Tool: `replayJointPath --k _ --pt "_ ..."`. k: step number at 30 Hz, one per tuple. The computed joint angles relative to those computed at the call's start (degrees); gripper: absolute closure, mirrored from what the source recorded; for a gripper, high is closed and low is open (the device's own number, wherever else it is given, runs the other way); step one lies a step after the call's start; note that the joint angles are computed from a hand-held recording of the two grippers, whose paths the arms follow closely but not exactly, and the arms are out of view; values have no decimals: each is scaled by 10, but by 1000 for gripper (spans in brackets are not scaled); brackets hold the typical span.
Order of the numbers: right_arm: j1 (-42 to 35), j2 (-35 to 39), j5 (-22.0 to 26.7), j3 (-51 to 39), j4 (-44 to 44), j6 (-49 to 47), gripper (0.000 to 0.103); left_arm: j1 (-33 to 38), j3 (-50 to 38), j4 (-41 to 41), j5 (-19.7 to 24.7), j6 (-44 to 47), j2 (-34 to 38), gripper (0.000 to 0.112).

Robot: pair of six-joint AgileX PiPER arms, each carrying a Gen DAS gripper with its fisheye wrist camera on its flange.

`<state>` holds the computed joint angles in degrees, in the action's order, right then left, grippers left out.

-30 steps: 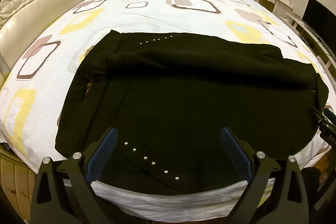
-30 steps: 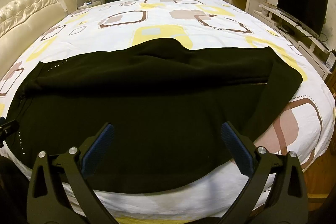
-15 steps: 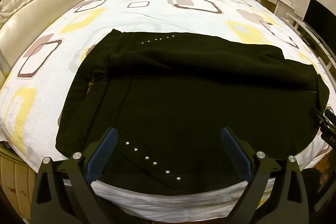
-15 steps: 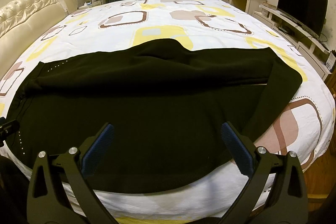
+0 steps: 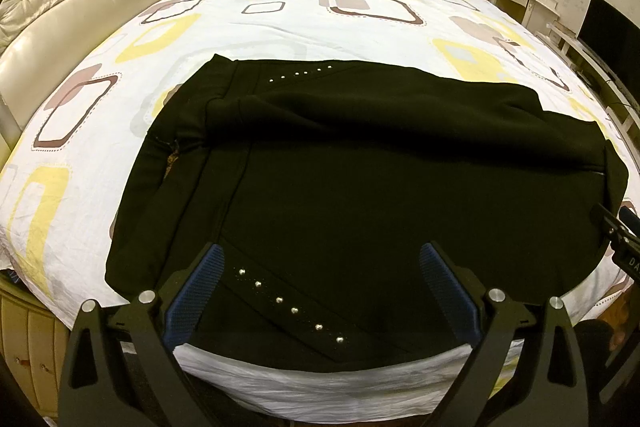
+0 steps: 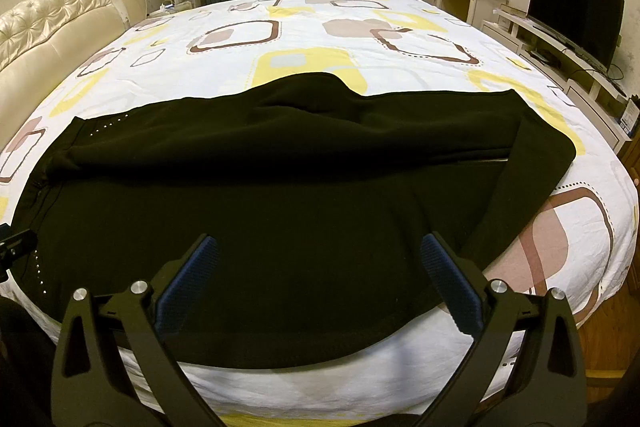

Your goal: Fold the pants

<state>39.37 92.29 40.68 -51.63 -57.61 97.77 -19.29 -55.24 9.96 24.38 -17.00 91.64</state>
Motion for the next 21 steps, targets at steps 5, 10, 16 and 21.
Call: replayJointPath --k 5,10,16,21 --pt "0 0 0 0 0 1 2 0 0 1 -1 0 1 14" --pt "0 0 0 0 0 1 2 0 0 1 -1 -1 1 14" --pt "0 0 -1 -1 2 -1 2 0 1 2 -2 -1 1 14" --pt "1 0 0 -1 1 0 2 0 2 2 -2 -2 2 14"
